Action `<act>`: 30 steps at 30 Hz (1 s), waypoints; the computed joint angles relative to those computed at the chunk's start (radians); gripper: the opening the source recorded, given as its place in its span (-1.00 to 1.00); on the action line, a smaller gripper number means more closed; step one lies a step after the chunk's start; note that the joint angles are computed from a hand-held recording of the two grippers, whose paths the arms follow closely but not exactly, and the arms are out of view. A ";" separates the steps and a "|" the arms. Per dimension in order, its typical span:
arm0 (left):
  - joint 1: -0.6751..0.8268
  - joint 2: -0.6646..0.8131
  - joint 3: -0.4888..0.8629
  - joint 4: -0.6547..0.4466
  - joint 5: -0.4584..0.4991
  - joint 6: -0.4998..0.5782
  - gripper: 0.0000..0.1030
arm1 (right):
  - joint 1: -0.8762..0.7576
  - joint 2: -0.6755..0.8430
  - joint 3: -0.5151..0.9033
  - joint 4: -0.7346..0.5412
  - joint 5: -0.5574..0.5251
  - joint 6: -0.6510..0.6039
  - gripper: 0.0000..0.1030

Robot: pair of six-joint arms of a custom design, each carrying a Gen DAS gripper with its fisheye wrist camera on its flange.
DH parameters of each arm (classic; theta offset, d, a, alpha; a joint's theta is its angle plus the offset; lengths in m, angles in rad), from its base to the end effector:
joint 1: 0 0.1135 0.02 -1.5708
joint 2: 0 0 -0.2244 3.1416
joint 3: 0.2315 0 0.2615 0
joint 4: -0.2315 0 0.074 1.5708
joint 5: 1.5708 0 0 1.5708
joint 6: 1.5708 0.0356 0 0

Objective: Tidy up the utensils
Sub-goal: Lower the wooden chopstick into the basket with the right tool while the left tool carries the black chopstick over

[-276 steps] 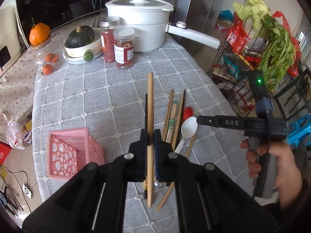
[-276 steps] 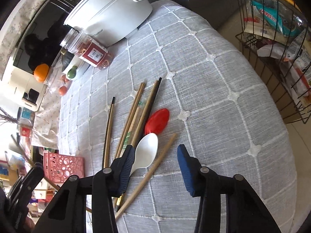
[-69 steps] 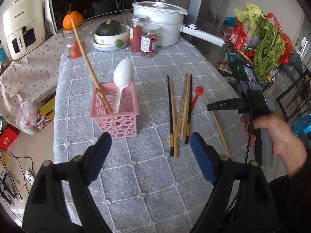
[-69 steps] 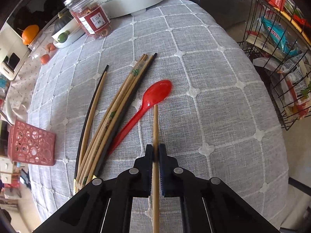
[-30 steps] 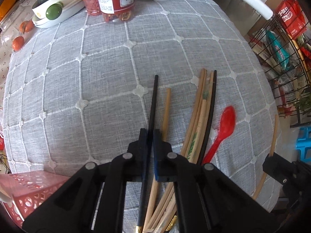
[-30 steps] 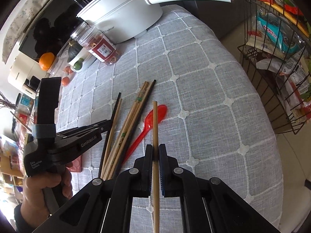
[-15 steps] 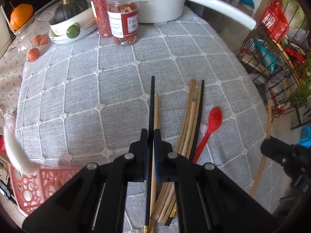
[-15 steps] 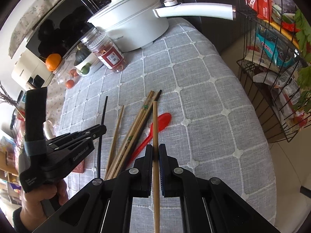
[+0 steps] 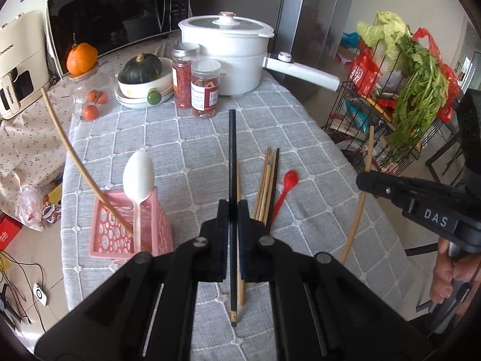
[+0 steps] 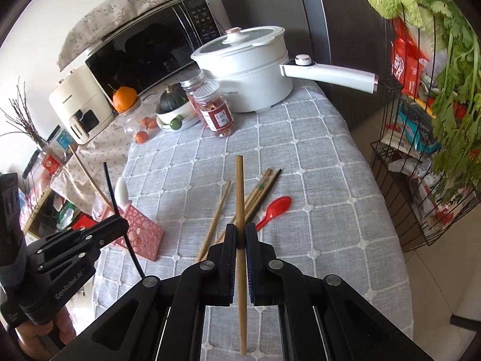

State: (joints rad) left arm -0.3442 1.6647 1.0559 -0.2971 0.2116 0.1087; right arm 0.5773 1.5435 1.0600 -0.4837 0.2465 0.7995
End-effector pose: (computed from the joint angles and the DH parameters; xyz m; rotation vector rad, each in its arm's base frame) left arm 0.3282 -0.1256 0.1549 0.6460 2.3982 -0.3624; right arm 0.2802 0.1721 0.1833 0.3748 2.4861 0.2565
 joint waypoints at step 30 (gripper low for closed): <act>0.294 -0.527 -0.300 0.273 0.156 -0.037 -0.88 | 0.290 0.104 0.345 0.018 0.347 -0.154 -0.88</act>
State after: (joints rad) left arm -0.0503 1.1380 0.7555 -0.0245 0.3681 0.0715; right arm 0.8672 1.6480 1.4045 -0.4656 0.5932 0.6452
